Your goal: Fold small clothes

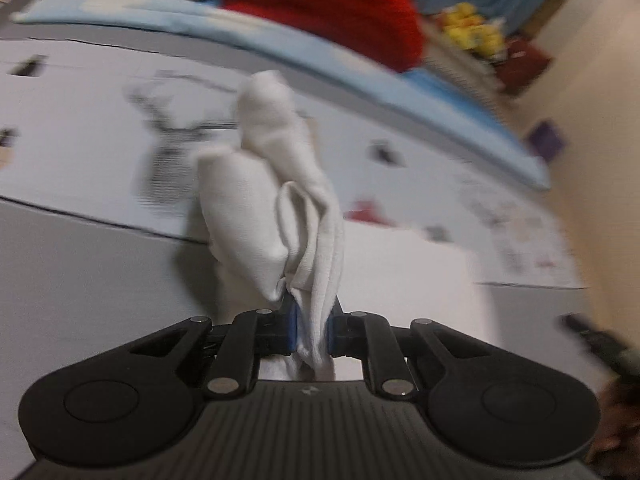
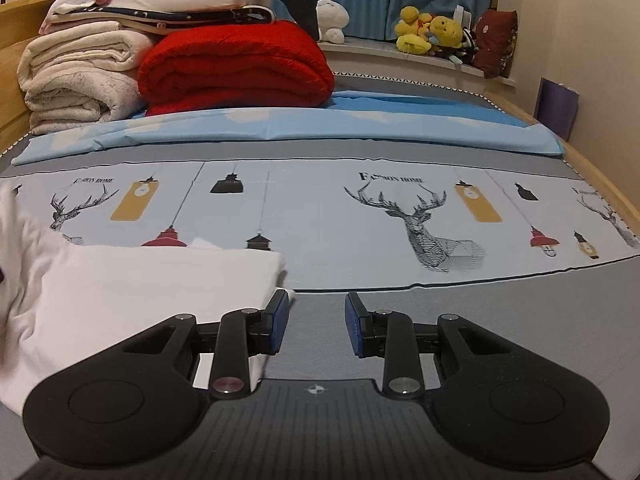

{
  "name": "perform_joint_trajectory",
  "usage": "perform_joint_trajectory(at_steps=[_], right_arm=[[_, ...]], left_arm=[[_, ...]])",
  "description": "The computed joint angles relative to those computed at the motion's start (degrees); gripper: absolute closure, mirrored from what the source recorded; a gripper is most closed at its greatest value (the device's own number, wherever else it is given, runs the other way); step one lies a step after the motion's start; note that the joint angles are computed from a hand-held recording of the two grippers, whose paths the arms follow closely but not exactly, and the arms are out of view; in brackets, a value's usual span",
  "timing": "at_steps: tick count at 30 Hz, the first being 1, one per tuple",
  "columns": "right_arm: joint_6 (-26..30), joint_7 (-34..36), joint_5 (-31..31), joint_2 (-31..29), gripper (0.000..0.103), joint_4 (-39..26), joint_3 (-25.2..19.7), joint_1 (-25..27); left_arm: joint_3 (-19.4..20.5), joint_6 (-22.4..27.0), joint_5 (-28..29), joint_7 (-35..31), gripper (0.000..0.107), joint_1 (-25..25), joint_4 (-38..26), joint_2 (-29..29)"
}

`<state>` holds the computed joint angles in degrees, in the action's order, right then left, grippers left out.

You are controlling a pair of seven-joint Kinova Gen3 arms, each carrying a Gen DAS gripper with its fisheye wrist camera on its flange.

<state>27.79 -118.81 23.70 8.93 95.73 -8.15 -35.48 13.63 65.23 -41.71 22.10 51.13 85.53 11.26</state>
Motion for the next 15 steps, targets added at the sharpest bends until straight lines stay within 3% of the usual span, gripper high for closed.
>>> perform_joint_trajectory(at_steps=[4, 7, 8, 11, 13, 15], right_arm=[[-0.53, 2.69, -2.68, -0.98, 0.071, 0.98, -0.27, 2.09], [-0.79, 3.81, -4.89, -1.73, 0.071, 1.63, -0.51, 3.38], [-1.1, 4.35, -5.92, -1.93, 0.071, 1.81, -0.67, 3.89], [-1.97, 8.41, -12.1, -2.23, 0.071, 2.0, -0.27, 4.87], [-1.64, 11.54, -16.76, -1.78, 0.071, 1.44, -2.66, 7.8], [-0.59, 14.55, -21.42, -0.67, 0.071, 0.16, -7.35, 12.58]], left_arm=[[3.76, -9.32, -5.15, 4.25, 0.094, -3.6, -4.26, 5.61], [0.12, -16.31, -8.15, 7.63, 0.091, -0.98, -8.86, 11.34], [0.34, -18.64, -9.85, 8.52, 0.086, -1.15, -10.23, 13.15], [1.77, -25.1, -14.17, 12.41, 0.058, -2.9, -10.18, 14.67], [-2.27, -25.89, -13.16, 11.37, 0.058, -0.32, -8.5, 13.32], [-4.12, -22.96, -10.75, 7.12, 0.058, 1.3, -7.34, 11.98]])
